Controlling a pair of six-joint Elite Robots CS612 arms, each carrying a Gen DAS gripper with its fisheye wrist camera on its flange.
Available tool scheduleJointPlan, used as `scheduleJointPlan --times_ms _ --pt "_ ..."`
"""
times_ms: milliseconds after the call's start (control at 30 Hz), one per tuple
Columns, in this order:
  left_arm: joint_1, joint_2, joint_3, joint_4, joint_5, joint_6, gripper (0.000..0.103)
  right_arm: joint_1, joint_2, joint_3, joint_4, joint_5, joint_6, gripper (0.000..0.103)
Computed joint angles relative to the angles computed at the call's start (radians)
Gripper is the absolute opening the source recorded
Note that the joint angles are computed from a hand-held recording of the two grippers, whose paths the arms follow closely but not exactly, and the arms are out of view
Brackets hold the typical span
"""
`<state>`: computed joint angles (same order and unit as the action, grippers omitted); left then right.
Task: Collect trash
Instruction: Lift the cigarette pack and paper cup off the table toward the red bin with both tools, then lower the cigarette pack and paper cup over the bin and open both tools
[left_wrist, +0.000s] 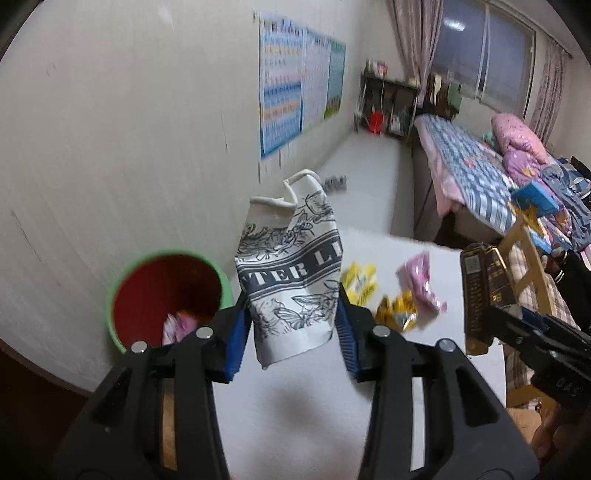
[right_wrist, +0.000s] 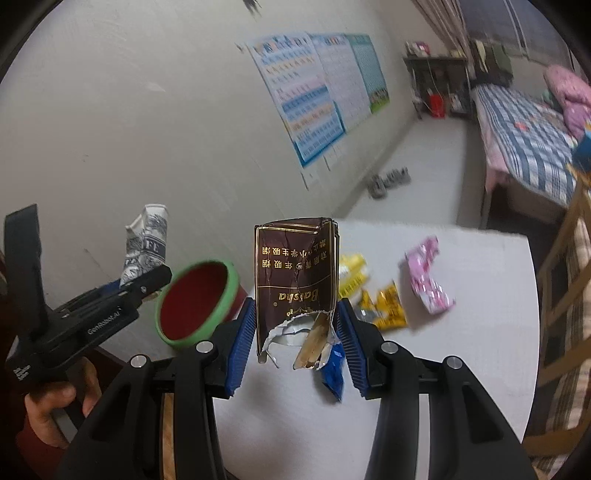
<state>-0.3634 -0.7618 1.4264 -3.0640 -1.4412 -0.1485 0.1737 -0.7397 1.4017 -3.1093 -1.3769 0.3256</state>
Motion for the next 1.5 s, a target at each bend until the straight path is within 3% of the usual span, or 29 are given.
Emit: scheduleJointPlan --times_ms 400,967,1500 --pt "0.005 -0.04 0.04 -0.124 0.044 0.01 0.041 0.019 -0.014 -0.026 -0.065 -0.018 -0.056 0.044" --pt "0.039 -0.054 0.069 -0.141 0.052 -0.035 0.041 0.051 0.012 -0.092 -0.026 0.005 -0.1 0.044" --pt "0.047 -0.056 0.075 -0.139 0.076 -0.058 0.041 0.065 0.042 -0.143 0.01 0.013 -0.124 0.044"
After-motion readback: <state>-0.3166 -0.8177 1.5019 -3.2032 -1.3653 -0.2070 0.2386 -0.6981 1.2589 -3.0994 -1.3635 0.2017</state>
